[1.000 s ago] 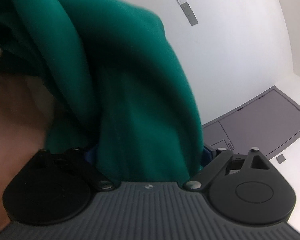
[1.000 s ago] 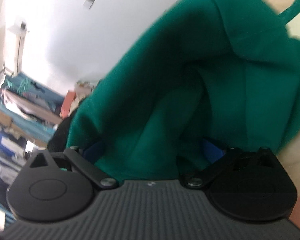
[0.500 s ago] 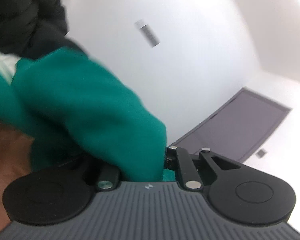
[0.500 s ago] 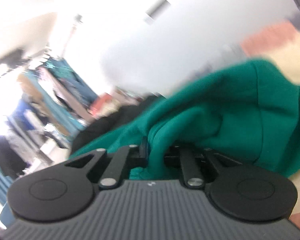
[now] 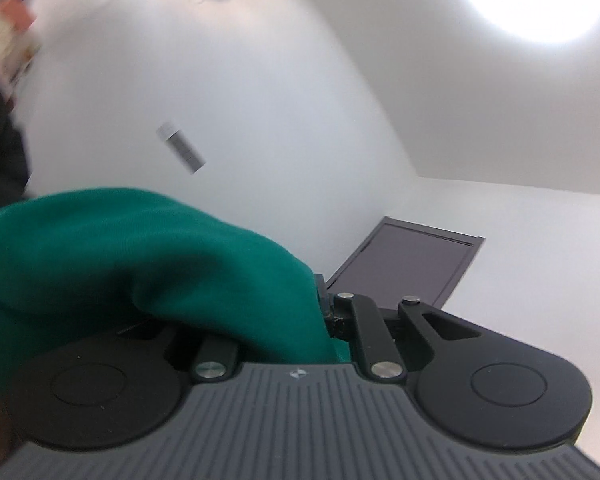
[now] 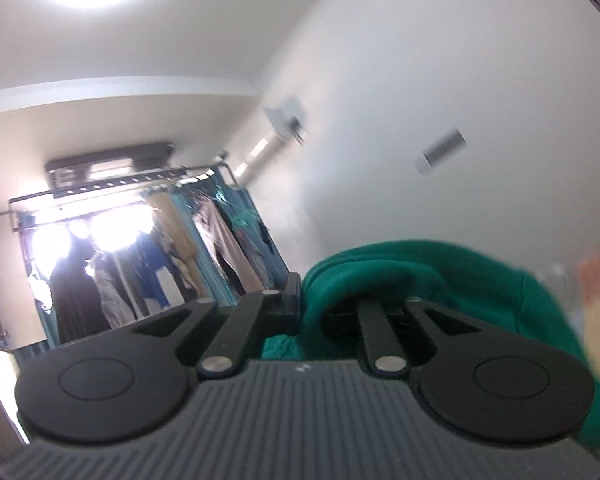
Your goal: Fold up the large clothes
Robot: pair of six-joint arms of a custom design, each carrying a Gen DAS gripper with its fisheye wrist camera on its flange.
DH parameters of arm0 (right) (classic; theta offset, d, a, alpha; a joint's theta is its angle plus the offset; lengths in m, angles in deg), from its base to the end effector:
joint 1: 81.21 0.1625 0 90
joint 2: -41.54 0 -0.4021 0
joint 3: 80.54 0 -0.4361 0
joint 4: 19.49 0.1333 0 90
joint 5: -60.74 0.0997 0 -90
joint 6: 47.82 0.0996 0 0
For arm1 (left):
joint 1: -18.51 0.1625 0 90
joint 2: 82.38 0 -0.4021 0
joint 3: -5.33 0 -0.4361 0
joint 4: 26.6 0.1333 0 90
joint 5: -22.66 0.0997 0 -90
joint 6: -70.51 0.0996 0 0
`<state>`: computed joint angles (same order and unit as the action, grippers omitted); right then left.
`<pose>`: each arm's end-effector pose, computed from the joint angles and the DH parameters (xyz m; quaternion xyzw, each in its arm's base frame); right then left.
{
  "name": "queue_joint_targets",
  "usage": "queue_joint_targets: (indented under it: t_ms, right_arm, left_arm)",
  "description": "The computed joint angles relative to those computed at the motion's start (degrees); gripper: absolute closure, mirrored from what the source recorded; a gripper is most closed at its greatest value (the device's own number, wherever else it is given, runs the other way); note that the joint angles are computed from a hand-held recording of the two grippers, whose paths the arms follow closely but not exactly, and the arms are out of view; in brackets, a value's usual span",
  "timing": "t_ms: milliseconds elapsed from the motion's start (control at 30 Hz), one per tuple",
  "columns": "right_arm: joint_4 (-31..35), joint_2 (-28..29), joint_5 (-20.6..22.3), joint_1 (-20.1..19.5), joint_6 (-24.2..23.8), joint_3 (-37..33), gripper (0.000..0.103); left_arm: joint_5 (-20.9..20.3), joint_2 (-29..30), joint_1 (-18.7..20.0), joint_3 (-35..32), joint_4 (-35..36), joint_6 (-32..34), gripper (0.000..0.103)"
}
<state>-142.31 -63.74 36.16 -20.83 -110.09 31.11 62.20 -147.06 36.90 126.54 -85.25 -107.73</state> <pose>-0.0205 -0.4889 0.5093 -0.3489 0.7513 -0.5119 0.2275 -0.3888 -0.3507 0.0649 -0.1289 -0.6867 0.7034 0.1304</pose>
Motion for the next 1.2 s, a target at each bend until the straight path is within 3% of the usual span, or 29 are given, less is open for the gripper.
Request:
queue_joint_targets:
  t_ms: [167,333,433,533,633,733,900,1100,1200]
  right_arm:
    - [-3.78,-1.14,3.19,4.91,5.41,-3.81,0.093]
    - [-16.76,1.45,4.33,12.11,19.6,-11.19,0.093]
    - [-28.21,6.09,-1.52,17.69,31.06,-17.89,0.093]
    - [-32.84,10.73,-9.62,22.03,32.57,-22.46,0.093]
    - [-33.06,15.52,-16.0,22.74,31.65,-24.48,0.092]
    - [-34.44,19.38,-19.53,20.51,28.57,-23.74,0.092]
    - [-41.78,28.85,-26.2,18.31,24.99,-23.67,0.092]
    - [-49.24,48.15,-37.48,18.95,21.94,-35.11,0.092]
    - [-50.99,59.17,-42.02,19.43,19.0,-44.75,0.092]
  left_arm:
    - [0.89,-2.77,-3.98,-7.34,9.23,4.16,0.089]
    - [2.51,-1.9,-5.9,-20.11,22.04,7.19,0.088]
    - [0.92,1.6,-6.05,-29.67,29.8,10.11,0.087]
    - [0.96,4.84,-3.51,-35.62,34.37,11.86,0.087]
    - [2.28,7.33,2.12,-37.22,37.07,6.54,0.087]
    - [3.55,10.13,8.26,-37.58,39.32,-0.06,0.087]
    - [7.41,16.16,19.65,-38.96,41.08,-4.88,0.087]
    - [13.36,27.69,33.65,-53.1,48.78,-9.3,0.087]
    - [17.01,35.01,39.79,-64.81,55.53,-10.64,0.086]
